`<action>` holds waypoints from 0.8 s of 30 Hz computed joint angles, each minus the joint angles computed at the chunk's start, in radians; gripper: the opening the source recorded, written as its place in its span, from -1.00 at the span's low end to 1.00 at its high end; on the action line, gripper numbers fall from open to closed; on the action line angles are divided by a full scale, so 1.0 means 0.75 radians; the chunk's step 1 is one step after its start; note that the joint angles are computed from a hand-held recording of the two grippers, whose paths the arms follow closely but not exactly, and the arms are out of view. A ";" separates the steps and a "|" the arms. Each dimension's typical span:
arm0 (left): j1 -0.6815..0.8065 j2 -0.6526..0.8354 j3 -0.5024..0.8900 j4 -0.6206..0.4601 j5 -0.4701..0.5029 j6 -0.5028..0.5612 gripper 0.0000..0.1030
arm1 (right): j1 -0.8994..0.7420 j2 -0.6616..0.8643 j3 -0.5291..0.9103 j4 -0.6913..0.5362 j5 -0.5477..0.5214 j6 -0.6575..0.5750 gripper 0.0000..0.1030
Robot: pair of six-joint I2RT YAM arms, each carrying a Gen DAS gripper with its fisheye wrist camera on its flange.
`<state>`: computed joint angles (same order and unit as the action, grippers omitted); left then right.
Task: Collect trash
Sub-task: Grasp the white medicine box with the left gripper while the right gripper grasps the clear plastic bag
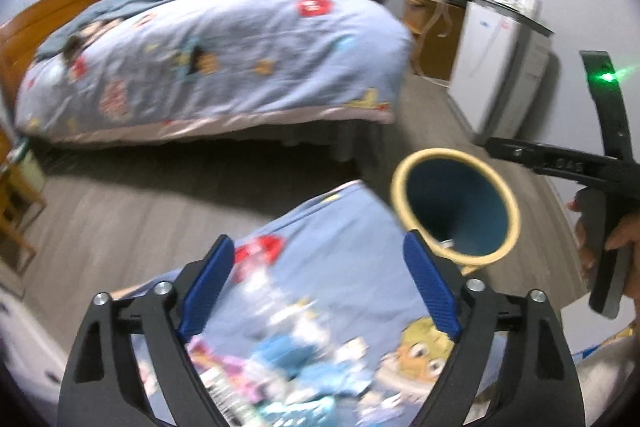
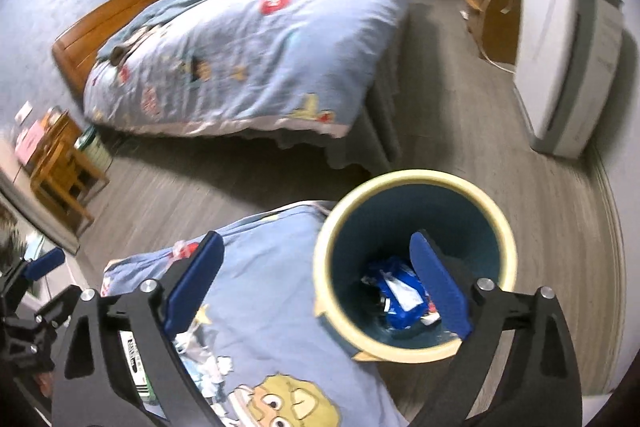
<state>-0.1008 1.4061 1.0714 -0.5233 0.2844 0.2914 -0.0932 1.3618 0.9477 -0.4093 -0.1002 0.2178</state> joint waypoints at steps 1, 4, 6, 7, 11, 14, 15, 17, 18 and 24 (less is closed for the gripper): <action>0.071 -0.021 -0.014 -0.015 0.021 0.025 0.75 | 0.030 -0.001 0.003 0.001 0.012 0.006 0.89; 0.214 -0.064 -0.049 -0.037 0.066 0.088 0.77 | 0.150 -0.001 0.015 0.005 0.066 0.043 0.89; 0.313 -0.089 -0.079 -0.045 0.092 0.142 0.77 | 0.223 0.015 0.028 0.010 0.084 0.083 0.89; 0.354 -0.094 -0.087 -0.048 0.105 0.165 0.77 | 0.251 0.017 0.029 0.012 0.094 0.101 0.89; 0.535 -0.089 -0.145 -0.030 0.175 0.244 0.78 | 0.392 0.066 0.042 0.047 0.151 0.174 0.89; 0.625 -0.051 -0.200 0.011 0.185 0.281 0.78 | 0.473 0.142 0.068 0.060 0.173 0.218 0.89; 0.641 -0.033 -0.219 0.027 0.173 0.289 0.78 | 0.488 0.174 0.083 0.066 0.178 0.223 0.89; 0.646 0.028 -0.249 0.062 0.133 0.284 0.78 | 0.534 0.228 0.106 0.068 0.202 0.240 0.89; 0.645 0.047 -0.270 0.085 0.112 0.281 0.78 | 0.557 0.267 0.127 0.067 0.215 0.247 0.89; 0.588 0.127 -0.454 0.288 -0.002 0.240 0.78 | 0.621 0.456 0.217 0.089 0.223 0.303 0.89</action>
